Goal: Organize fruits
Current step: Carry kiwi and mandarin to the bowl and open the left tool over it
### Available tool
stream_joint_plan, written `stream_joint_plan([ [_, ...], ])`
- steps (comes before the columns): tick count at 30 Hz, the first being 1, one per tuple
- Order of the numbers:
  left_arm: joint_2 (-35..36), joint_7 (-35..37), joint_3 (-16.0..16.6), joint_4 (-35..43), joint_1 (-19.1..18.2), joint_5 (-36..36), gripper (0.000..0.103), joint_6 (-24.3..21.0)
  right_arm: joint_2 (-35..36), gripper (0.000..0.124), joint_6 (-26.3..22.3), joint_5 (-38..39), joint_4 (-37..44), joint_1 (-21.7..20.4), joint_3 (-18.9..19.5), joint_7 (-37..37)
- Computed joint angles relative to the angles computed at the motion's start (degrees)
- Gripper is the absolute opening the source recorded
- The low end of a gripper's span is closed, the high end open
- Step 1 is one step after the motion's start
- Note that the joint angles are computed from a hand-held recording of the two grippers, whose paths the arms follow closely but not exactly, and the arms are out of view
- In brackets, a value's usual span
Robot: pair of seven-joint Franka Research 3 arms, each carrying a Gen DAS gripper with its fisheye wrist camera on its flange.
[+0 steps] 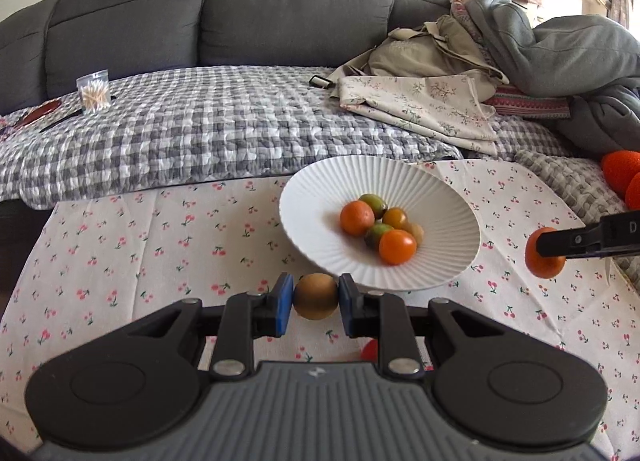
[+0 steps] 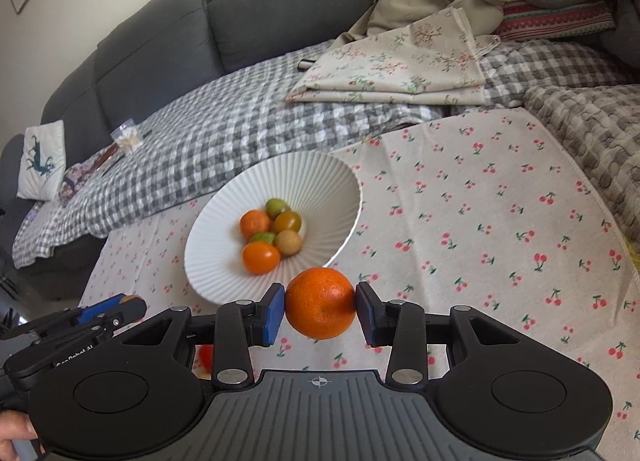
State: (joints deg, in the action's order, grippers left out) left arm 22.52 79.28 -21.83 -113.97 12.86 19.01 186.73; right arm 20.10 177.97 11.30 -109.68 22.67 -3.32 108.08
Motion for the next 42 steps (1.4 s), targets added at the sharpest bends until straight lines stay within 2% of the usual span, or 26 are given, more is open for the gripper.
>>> stream_joint_plan([
  [7, 5.95, 1.79, -1.64, 6.76, 0.44, 1.31, 0.023, 0.17, 2.41, 0.038, 1.55, -0.40, 2.56, 1.95, -3.03, 1.57],
  [10, 9.57, 3.36, -5.52, 10.52, 2.83, 1.43, 0.023, -1.41, 3.51, 0.038, 1.68, -0.70, 3.79, 3.23, -4.87, 2.72],
  [11, 10.43, 3.88, -5.65, 11.58, 2.58, 1.23, 0.023, -1.99, 3.89, 0.038, 1.70, -0.70, 4.22, 3.38, -5.18, 3.04],
  [14, 12.63, 5.54, -4.12, 14.95, 0.23, 0.39, 0.023, -3.68, 4.92, 0.038, 1.85, -0.97, 5.40, 3.69, -5.90, 3.33],
  [17, 15.25, 8.29, -5.41, 17.97, 0.27, -0.90, 0.023, -4.88, 5.67, 0.038, 1.86, -0.99, 6.42, 3.36, -5.78, 3.07],
  [21, 17.01, 9.35, -1.87, 21.23, -3.56, -2.78, 0.025, -6.30, 7.43, 0.038, 1.76, -0.80, 8.80, 2.53, -5.02, 1.96],
  [22, 17.36, 9.64, -1.83, 21.73, -3.70, -3.36, 0.026, -6.84, 8.11, 0.038, 1.38, -0.88, 9.71, 2.60, -5.10, 1.77],
  [26, 17.96, 11.25, -3.82, 21.94, -1.86, -6.18, 0.038, -7.38, 11.01, 0.038, 0.04, -1.16, 13.47, 2.10, -4.40, 0.63],
  [31, 17.60, 11.75, -5.69, 21.18, 0.37, -8.65, 0.038, -6.85, 14.19, 0.038, -1.33, -2.11, 17.71, 2.59, -4.69, -0.09],
  [36, 16.72, 12.21, -5.26, 20.58, 0.04, -9.26, 0.038, -7.27, 17.58, 0.038, -2.89, -3.67, 21.96, 3.60, -5.89, -0.11],
  [39, 15.37, 12.22, -4.12, 19.24, -0.81, -9.11, 0.039, -6.72, 18.60, 0.040, -4.21, -3.63, 23.48, 2.65, -4.52, -0.82],
  [42, 13.82, 11.59, -3.62, 17.32, -0.90, -9.07, 0.048, -5.61, 18.05, 0.040, -3.24, -4.18, 22.77, 3.57, -5.39, -0.21],
])
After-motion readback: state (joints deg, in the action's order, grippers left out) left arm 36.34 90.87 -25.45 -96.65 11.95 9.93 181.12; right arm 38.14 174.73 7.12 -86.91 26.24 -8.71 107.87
